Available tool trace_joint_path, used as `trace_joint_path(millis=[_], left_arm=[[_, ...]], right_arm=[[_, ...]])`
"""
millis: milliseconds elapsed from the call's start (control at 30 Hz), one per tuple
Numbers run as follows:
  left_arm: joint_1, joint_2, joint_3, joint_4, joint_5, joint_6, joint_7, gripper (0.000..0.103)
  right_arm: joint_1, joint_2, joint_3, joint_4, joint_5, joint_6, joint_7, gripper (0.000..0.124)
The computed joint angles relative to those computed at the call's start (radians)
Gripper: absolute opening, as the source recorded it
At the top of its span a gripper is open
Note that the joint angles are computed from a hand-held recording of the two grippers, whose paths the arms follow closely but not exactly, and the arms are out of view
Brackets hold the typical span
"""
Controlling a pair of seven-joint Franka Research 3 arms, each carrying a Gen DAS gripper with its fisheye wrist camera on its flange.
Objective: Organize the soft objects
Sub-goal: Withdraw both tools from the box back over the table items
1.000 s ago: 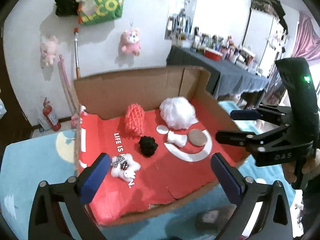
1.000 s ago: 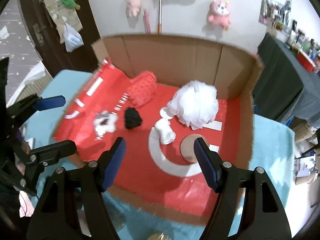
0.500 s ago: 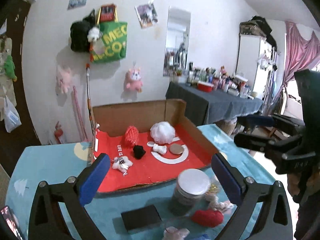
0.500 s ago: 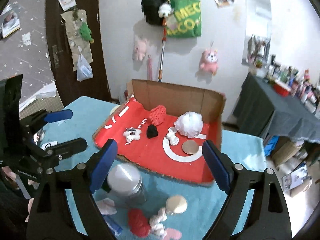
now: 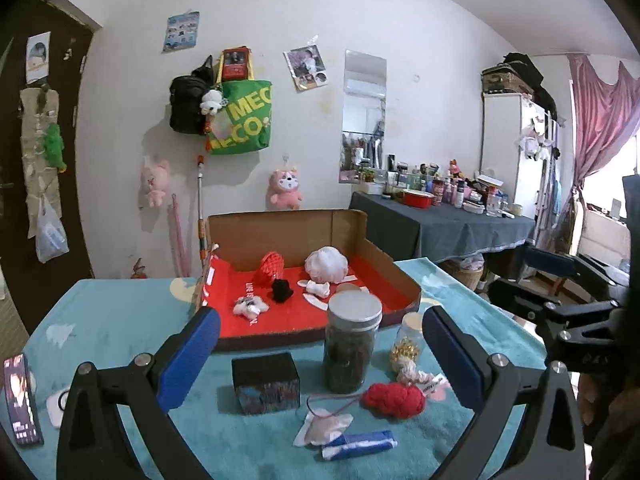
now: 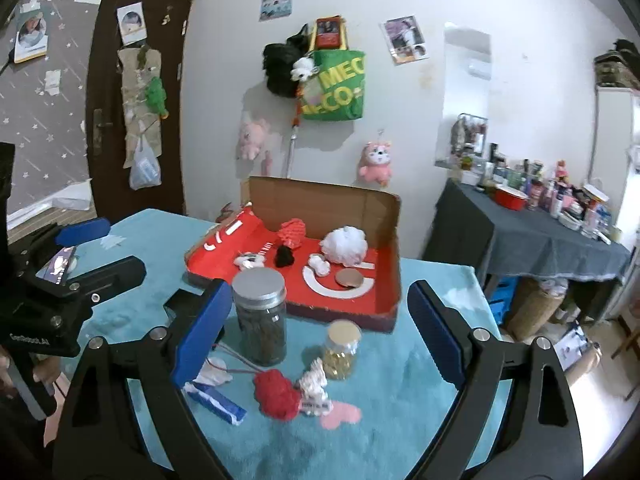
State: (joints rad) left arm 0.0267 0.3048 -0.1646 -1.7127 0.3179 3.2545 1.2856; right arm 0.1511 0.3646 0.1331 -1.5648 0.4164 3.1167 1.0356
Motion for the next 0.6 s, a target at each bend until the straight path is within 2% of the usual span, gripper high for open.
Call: trace_joint_path(millis=[67, 133, 200, 233, 267, 300, 400, 500, 533, 600], left_arm=[[-0.138, -0.013, 0.161, -0.033, 0.014, 0.033, -0.048, 0.103], [-0.235, -0.02, 0.268, -0.06, 0.015, 0.05, -0.077, 0.103], [-0.252, -0.021, 0.285, -0.081, 0.013, 0.062, -0.083, 0.103], [-0.267, -0.024, 0.301, -0.092, 0.009, 0.066, -0.083, 0.103], [-0.273, -0.023, 0.306, -0.098, 0.005, 0.064, -0.083, 0.103], [-0.268, -0.021, 0.299, -0.105, 0.003, 0.063, -0.082, 0.103], [-0.219, -0.018, 0.243, -0.121, 0.001, 0.052, -0.082, 0.103], [-0.076, -0.006, 0.084, -0.12, -0.001, 0.011, -0.072, 0.103], [-0.057, -0.004, 0.063, -0.125, 0.001, 0.007, -0.074, 0.103], [-0.05, 0.003, 0.056, -0.128, -0.002, -0.007, -0.078, 0.103]], right_arm=[[0.0, -0.02, 0.007, -0.059, 0.01, 0.062, 0.002, 0.091], [-0.003, -0.034, 0.014, -0.101, 0.017, 0.093, 0.014, 0.091], [-0.033, -0.047, 0.051, -0.141, 0.029, 0.122, 0.014, 0.091], [-0.03, -0.05, 0.047, -0.159, 0.03, 0.14, 0.025, 0.091], [0.001, -0.054, 0.013, -0.176, 0.024, 0.157, 0.047, 0.091], [0.017, -0.055, -0.006, -0.189, 0.015, 0.167, 0.062, 0.091], [-0.021, -0.063, 0.036, -0.23, -0.009, 0.18, 0.085, 0.091], [0.026, -0.06, -0.02, -0.25, -0.03, 0.175, 0.117, 0.091], [0.027, -0.058, -0.022, -0.258, -0.034, 0.177, 0.126, 0.091], [0.011, -0.054, -0.006, -0.264, -0.044, 0.169, 0.139, 0.091]])
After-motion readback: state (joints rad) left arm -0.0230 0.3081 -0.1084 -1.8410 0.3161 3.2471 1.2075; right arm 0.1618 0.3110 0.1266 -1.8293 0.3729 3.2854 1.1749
